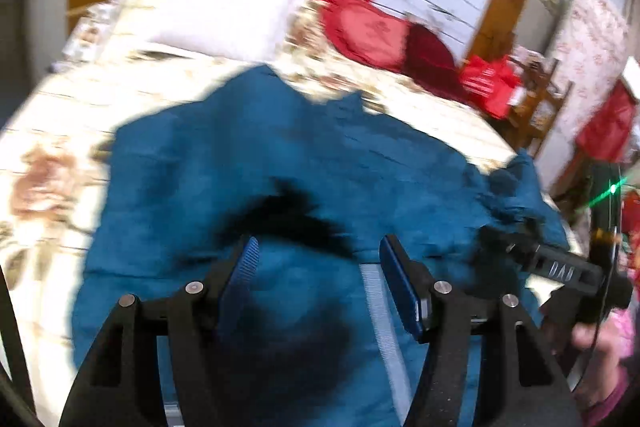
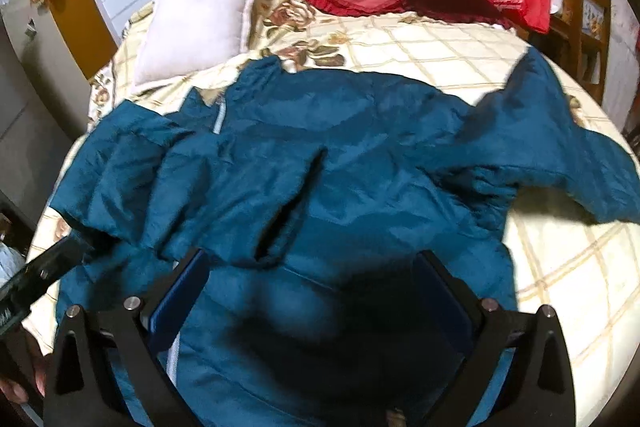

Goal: Fold large clothes

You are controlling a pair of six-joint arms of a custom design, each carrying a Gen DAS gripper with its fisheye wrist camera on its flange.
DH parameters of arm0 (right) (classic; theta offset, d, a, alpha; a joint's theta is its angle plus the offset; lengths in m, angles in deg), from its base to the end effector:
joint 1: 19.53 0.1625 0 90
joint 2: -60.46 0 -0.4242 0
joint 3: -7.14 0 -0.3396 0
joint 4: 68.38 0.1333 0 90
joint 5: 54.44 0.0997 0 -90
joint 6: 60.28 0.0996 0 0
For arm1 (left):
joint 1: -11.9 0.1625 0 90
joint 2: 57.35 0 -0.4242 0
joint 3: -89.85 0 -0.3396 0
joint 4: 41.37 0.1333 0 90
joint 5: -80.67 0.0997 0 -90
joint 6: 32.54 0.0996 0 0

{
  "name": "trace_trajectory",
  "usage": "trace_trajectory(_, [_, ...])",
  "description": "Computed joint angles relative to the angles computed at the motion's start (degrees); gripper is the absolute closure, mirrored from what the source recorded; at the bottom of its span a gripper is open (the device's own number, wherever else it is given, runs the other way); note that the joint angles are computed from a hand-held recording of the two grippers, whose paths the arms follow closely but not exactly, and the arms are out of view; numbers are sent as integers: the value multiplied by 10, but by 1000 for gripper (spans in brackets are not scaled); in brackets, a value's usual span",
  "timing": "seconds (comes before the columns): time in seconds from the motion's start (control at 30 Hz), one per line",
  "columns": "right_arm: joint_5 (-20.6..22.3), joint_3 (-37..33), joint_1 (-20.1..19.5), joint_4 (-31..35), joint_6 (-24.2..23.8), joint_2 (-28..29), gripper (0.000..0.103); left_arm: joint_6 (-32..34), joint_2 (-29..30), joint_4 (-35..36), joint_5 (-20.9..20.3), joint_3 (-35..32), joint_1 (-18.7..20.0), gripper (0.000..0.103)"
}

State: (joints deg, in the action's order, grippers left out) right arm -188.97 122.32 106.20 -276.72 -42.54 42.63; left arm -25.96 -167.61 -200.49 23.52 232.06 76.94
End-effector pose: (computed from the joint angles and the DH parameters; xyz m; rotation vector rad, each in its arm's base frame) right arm 0.3312 -0.3517 -0.0750 0.2010 -2.4677 0.8631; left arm 0.0554 -0.3250 0.3743 0.4445 2.4932 -0.9552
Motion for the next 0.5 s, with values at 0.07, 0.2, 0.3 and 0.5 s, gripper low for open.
trace_trajectory(0.07, [20, -34, -16, 43, 5, 10, 0, 14, -8, -14, 27, -4, 18, 36])
trace_trajectory(0.2, [75, -79, -53, 77, -18, 34, 55, 9, 18, -36, 29, -42, 104, 36])
trace_trajectory(0.3, [85, -79, -58, 42, -32, 39, 77, 15, 42, -69, 26, -57, 150, 36])
trace_trajectory(0.5, [-46, -84, -36, -20, -105, 41, 84, 14, 98, -113, 20, -73, 206, 36])
